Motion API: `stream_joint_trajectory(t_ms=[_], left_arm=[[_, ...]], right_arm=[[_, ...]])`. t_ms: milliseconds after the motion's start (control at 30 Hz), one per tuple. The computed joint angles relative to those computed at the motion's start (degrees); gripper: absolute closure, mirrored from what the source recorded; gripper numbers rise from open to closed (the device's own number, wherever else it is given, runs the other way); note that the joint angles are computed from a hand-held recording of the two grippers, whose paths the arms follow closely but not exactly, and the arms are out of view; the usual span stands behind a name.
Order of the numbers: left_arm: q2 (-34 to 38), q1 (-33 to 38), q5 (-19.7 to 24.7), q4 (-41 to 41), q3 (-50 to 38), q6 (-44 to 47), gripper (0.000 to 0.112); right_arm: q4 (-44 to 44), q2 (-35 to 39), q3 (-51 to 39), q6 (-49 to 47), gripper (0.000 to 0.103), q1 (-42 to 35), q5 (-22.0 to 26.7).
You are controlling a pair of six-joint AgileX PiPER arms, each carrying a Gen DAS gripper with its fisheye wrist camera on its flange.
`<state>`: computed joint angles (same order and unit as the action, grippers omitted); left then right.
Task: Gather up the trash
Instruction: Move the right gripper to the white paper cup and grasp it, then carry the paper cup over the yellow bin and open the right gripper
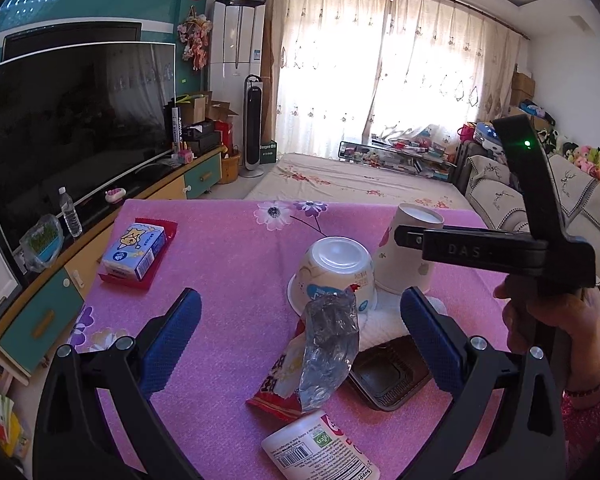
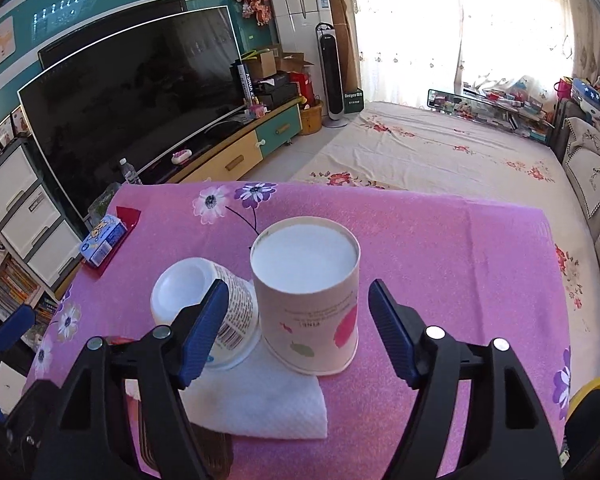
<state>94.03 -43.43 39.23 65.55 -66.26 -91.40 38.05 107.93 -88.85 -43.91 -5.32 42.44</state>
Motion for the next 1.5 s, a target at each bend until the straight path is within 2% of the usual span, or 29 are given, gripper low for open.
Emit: stream_joint_trajectory(t_ms=[100,133,167,300,567,667,867,1033,1233,1300,1500], left_arm=[[0.34,0.01,-0.32,-0.07,-0.03,-0.07,0.014],[0.52,0.06,-0.36,-0.21,-0.16,0.02,0.014],[0.65,0.11,-0.40,-0.32,-0.23,0.01,0.014],[0.72,0.26,-0.88,-0.47,-0.18,-0.30,0.014],[0.69,0.26,-1.21,0.10,0.16,-0.77,0.014],[0.55,0.07,-1.31,0.57,0.39,-1.32,0.014],[0.79,-0.65,-0.54,0.80,0.10,-1.36,0.014],[1.42,-1.07,-0.08,0.78,-0.37,-0.78,0.014],[1.88,-1.63,0.80,0.78,-0.85,-0.36,0.014],[2.28,-1.69,1.15,0.52,-1.22,-0.03,0.014],[3.52,-1.75,1.55,-0.48,-2.34,1.45,0.014]], right_arm=[[-1.83,1.83,-2.27,2.89,0.035,0.68,0.18],[-2.90,2.21,-2.84,4.15,0.039,0.92,0.09],[-3.77,2.52,-3.13,5.15,0.048,1.20,0.00],[-3.12,1.97,-2.68,5.01,0.050,0.56,0.74],[3.95,-5.99,6.36,-3.48,0.050,-4.03,0.47],[7.25,-10.13,11.48,-8.61,0.050,-7.55,0.52],[13.77,-15.58,18.60,-17.98,0.049,-19.64,4.52],[16.20,-17.63,22.58,-23.26,0.049,-30.52,3.17],[17.14,-15.22,22.99,-25.46,0.048,-41.57,0.46],[17.09,-13.03,21.58,-25.01,0.048,-44.74,1.51],[14.79,-7.22,16.95,-22.32,0.048,-48.66,-0.18]])
